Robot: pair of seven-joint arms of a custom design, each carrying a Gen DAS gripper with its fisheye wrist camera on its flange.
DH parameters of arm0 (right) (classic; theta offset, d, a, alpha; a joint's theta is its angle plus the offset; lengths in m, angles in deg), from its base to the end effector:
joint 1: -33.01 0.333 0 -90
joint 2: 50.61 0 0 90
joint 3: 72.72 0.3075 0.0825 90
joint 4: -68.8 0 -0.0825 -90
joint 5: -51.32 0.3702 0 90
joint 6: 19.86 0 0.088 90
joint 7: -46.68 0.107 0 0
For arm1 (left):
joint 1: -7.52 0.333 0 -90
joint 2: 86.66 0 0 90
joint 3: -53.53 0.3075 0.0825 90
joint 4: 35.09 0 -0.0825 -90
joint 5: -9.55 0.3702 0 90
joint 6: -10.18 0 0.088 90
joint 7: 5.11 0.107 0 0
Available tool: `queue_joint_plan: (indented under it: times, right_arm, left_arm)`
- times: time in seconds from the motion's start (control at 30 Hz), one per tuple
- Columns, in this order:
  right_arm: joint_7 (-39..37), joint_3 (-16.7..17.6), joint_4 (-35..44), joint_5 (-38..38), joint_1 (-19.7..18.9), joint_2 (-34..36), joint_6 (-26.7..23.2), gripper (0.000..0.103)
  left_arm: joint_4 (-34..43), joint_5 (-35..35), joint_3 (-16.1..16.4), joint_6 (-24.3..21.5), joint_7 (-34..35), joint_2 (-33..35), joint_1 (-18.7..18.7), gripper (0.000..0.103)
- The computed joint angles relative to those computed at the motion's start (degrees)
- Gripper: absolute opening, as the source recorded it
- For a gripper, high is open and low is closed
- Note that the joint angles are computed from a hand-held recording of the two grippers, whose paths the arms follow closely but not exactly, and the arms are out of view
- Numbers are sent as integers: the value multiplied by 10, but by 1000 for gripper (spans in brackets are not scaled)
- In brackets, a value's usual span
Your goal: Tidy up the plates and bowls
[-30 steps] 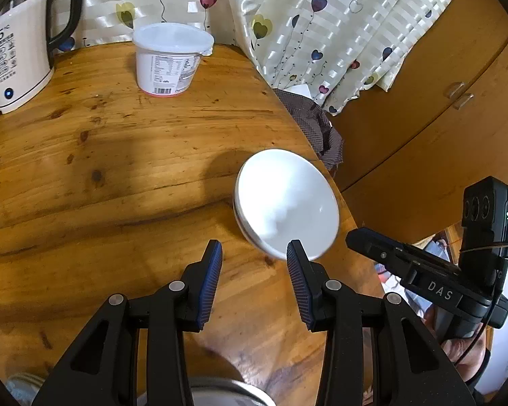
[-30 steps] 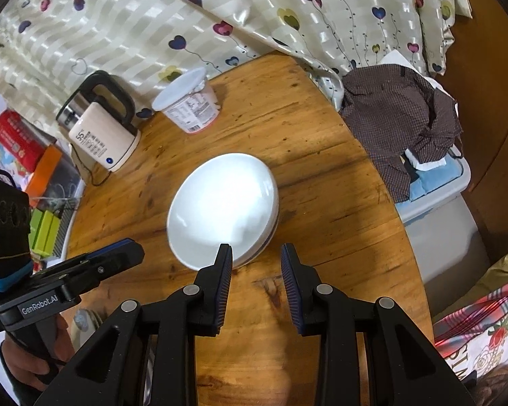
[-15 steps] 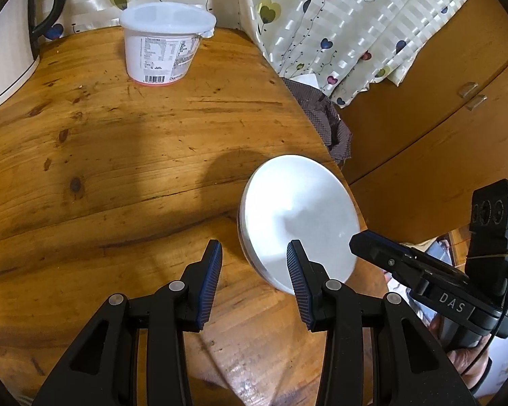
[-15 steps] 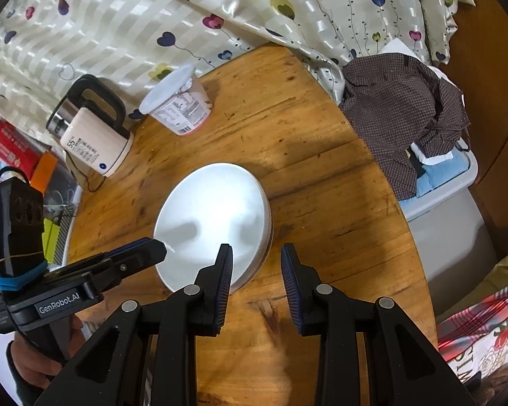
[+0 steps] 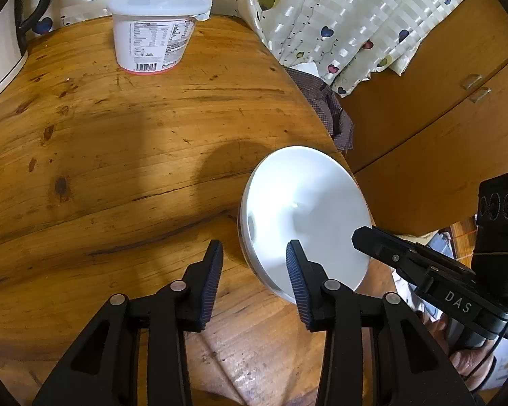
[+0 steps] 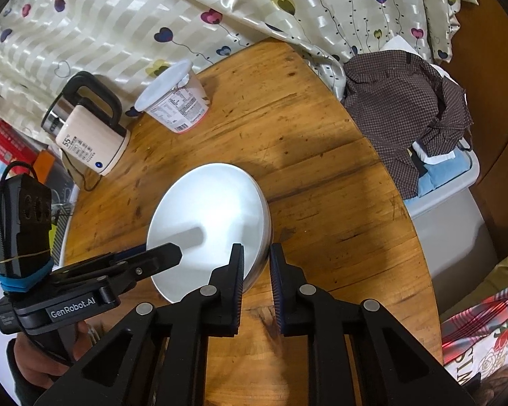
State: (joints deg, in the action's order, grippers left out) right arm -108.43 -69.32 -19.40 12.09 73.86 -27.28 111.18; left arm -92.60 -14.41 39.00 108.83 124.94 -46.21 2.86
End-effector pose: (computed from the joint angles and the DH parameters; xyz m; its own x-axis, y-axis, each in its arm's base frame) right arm 0.5106 0.4684 0.4570 -0.6218 -0.6563 -0.4273 -0.4987 0.7525 -0.4302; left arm 0.6966 -0.2148 0.4620 -0.7666 -0.4899 0.4150 -0.6323 0.6883 -0.3554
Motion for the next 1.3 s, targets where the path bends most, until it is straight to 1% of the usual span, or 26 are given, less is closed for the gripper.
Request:
queue_joint_plan:
  times: [0.07,0.13,0.23,0.37,0.67,0.93,1.3]
  right_arm:
    - [-1,0,1,1,0,0,-1,15]
    - [-2,0,1,1,0,1,0,15]
    - [-7,1,2,5,-2,1,-2,15]
    - [-9,0,5,6,-1,2,-1,15]
    - [-18,1,29,0,10,6,-26,15]
    - [-35,1,79,-1,28,25,-57,15]
    - [-82,-10,187,6,65,73,-108,15]
  left_arm:
    - [7,1,-1,-4,-1,5,-1,32]
    - [9,0,-2,-7,2,6,-1,30]
    - [-2,2,-1,0,6,-2,-2,30]
    - [3,0,0,-8,5,-1,1,30]
    - [-31,-16,-1,1,17,-31,15,30]
    - [-73,-37,4,10,33,-71,34,30]
    - [-135,-67,17,18,65,-135,61,30]
